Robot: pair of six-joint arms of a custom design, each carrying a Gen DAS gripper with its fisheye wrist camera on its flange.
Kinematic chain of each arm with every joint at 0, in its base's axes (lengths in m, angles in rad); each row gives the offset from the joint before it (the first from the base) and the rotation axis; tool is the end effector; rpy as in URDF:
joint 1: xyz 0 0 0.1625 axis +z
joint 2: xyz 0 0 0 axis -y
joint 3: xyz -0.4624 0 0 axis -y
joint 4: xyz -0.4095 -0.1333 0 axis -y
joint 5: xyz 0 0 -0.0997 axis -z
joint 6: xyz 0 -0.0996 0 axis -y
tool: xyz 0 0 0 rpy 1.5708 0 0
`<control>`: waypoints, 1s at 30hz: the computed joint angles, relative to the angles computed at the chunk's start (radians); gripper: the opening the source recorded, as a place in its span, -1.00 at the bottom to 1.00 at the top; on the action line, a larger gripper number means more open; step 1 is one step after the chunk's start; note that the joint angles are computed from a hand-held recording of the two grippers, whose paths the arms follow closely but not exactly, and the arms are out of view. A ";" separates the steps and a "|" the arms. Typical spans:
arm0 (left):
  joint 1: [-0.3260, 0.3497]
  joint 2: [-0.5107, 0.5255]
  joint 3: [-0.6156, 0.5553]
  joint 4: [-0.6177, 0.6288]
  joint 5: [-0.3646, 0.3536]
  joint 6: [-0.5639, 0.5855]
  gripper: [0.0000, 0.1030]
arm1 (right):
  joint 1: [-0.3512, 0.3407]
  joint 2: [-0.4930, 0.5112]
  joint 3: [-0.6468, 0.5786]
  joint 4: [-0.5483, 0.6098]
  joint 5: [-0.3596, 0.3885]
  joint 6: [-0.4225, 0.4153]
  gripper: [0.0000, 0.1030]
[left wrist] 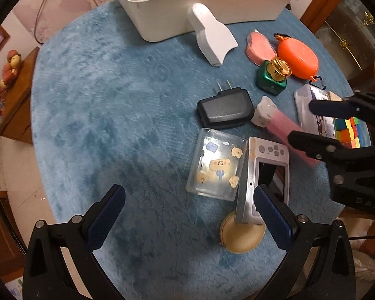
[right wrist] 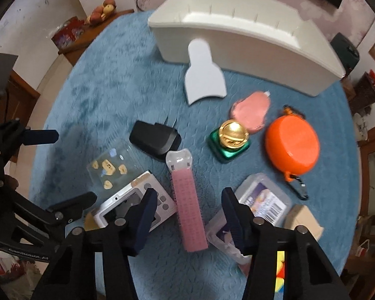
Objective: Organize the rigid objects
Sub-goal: 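Grasp the clear plastic cup with the left gripper while the right gripper grasps the pink hair roller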
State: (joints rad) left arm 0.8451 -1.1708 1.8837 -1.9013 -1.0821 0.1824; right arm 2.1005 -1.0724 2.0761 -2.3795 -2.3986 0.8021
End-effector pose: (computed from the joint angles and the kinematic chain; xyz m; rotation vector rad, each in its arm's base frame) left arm -0.2300 -0.5306 0.2018 1.2321 2.2433 0.3057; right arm 0.3174 -0.4234 0.1378 -0.2179 -2.3300 0.4547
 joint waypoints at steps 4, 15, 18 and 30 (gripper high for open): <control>0.010 0.030 -0.015 -0.003 0.009 0.011 0.98 | -0.031 0.013 0.006 -0.023 0.020 -0.037 -0.22; 0.024 0.066 -0.019 -0.046 0.024 0.045 0.98 | -0.068 -0.008 0.042 -0.043 0.077 -0.036 -0.52; 0.030 0.081 -0.030 -0.051 0.043 0.052 0.99 | -0.058 -0.026 0.052 -0.024 0.081 -0.014 -0.52; 0.008 0.108 -0.001 -0.079 0.077 0.033 1.00 | -0.033 0.011 0.020 0.068 0.045 0.031 -0.52</control>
State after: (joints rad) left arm 0.8530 -1.0624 1.8826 -1.9799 -1.0050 0.2152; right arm 2.0676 -1.0611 2.0961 -2.3116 -2.3533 0.8329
